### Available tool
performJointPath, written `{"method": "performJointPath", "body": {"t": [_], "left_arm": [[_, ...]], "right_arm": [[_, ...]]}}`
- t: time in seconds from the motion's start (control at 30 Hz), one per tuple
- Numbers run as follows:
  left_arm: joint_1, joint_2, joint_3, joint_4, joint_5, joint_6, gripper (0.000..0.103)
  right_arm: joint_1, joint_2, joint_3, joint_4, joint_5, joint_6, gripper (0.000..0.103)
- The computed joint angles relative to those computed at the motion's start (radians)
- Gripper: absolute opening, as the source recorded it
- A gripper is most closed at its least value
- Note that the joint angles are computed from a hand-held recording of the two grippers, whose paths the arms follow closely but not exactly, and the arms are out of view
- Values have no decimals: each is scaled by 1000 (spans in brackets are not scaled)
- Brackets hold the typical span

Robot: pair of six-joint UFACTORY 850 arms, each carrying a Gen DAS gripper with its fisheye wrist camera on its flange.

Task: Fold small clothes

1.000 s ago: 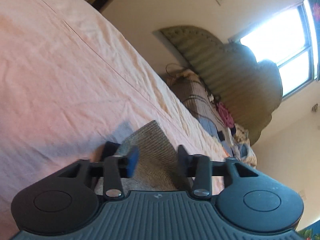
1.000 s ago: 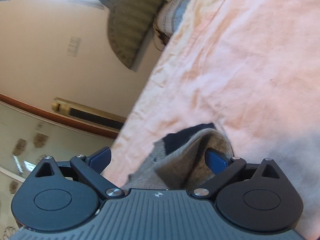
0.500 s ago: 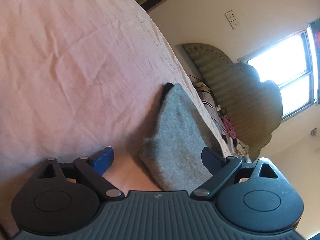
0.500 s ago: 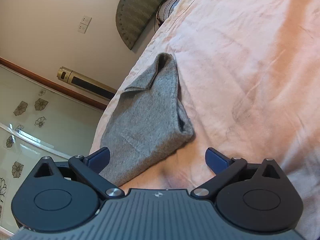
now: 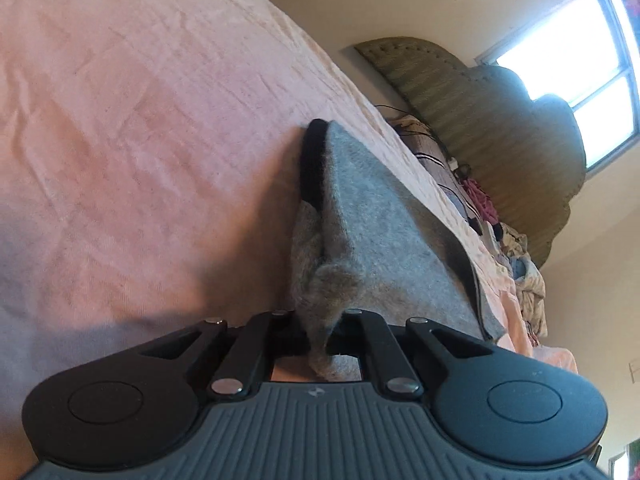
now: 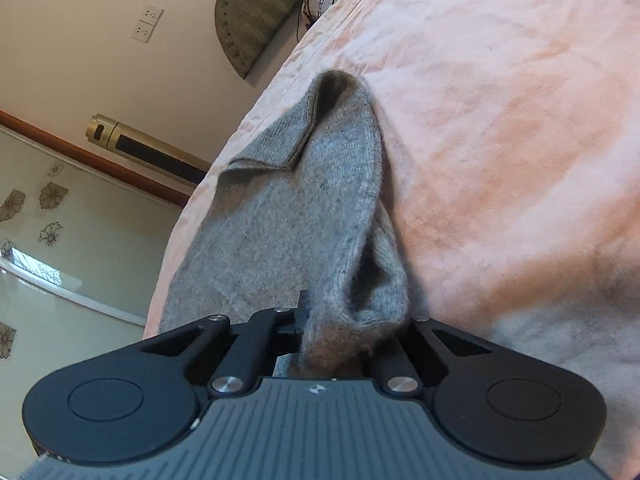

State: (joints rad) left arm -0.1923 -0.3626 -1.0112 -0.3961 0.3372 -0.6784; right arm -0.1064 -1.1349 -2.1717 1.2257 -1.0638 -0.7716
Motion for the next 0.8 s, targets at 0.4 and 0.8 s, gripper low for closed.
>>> {"method": "performJointPath", "body": {"t": [0.4, 0.8], "left_arm": [[-79, 317, 350, 15, -65, 79, 8], [-100, 48, -5, -714, 54, 1064, 89]], "right_arm": [[-115, 271, 394, -155, -121, -250, 39], [113, 365, 442, -86, 491, -1130, 65]]}}
